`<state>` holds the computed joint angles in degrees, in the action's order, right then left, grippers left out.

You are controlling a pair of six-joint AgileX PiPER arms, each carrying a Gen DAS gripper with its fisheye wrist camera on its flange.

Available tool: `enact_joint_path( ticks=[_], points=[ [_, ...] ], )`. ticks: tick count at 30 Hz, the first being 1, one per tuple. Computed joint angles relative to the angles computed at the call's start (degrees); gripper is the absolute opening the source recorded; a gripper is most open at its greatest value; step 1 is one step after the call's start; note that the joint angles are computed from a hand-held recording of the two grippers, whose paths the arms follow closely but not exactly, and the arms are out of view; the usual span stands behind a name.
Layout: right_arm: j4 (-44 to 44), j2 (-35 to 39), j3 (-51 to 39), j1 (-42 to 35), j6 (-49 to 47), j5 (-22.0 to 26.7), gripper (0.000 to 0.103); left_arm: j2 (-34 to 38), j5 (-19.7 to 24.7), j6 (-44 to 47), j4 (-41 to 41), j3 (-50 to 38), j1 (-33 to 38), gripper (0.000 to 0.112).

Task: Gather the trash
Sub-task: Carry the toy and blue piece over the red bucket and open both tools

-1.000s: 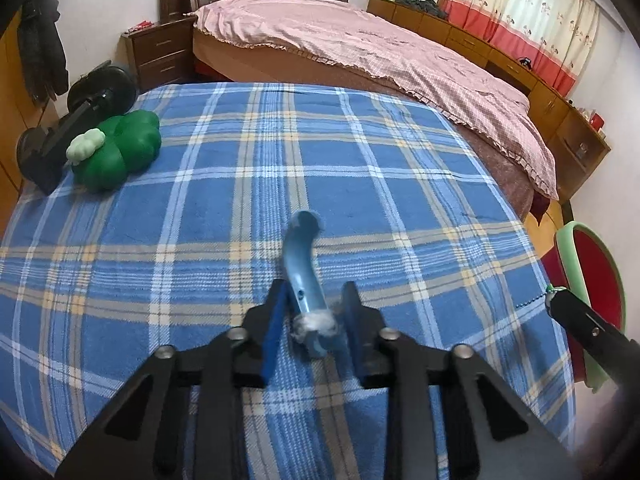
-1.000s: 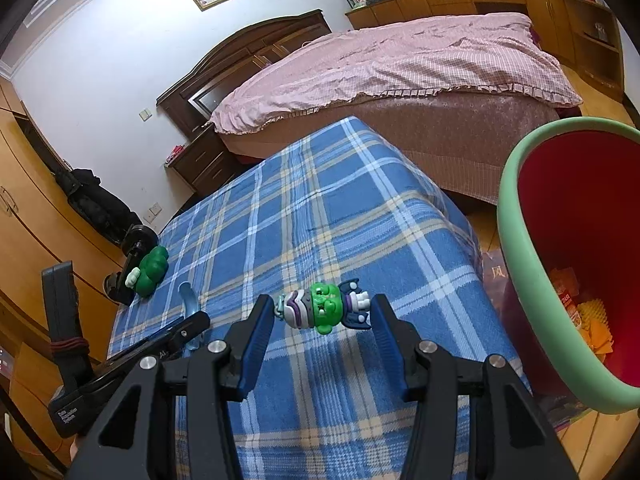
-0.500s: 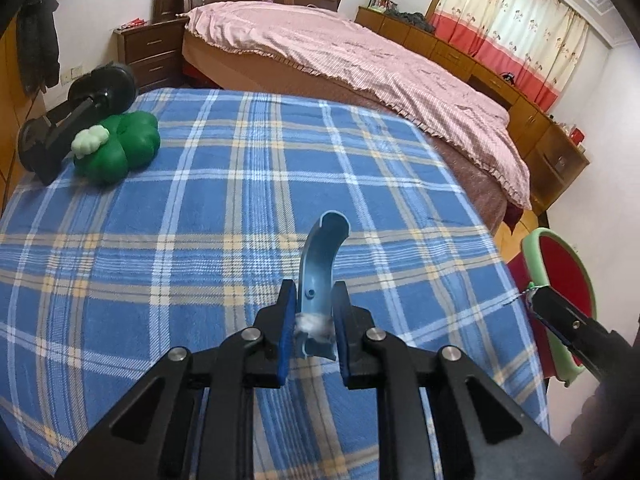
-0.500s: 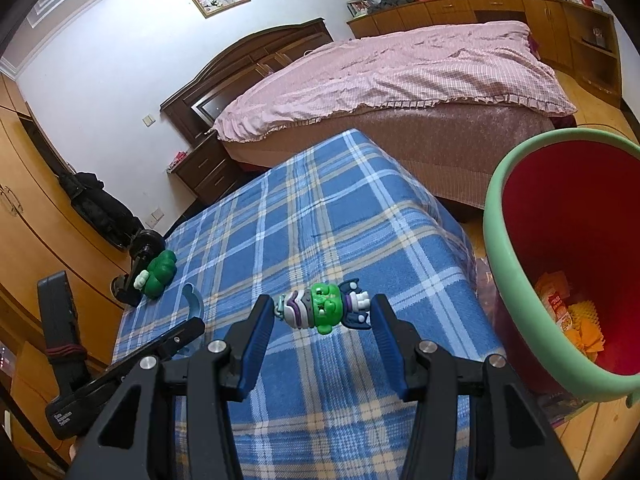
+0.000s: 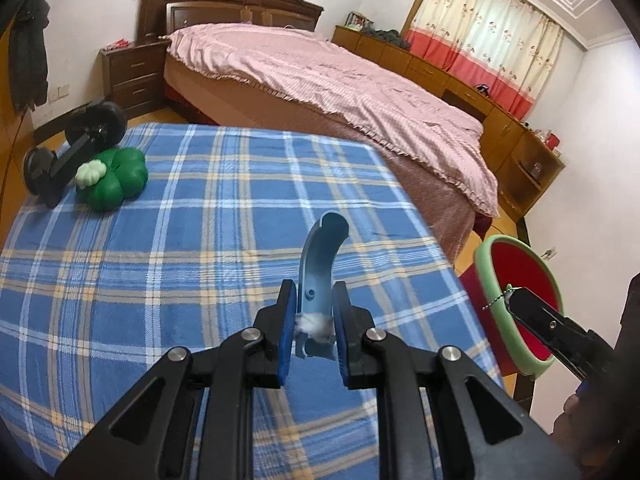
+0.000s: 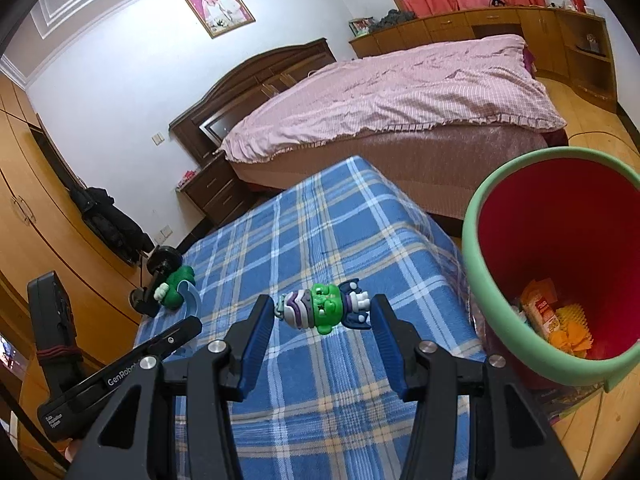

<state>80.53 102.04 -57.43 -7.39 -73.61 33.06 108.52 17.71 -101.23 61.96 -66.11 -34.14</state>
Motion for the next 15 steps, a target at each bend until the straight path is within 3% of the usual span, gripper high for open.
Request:
enact_joint_path(
  ticks=[15],
  points=[
    [1.8, -4.8, 3.8, -8.6, -2.6, 3.6, 0.053, 1.7, 1.2, 12.3, -10.2, -7.2, -4.4, 0.018]
  ],
)
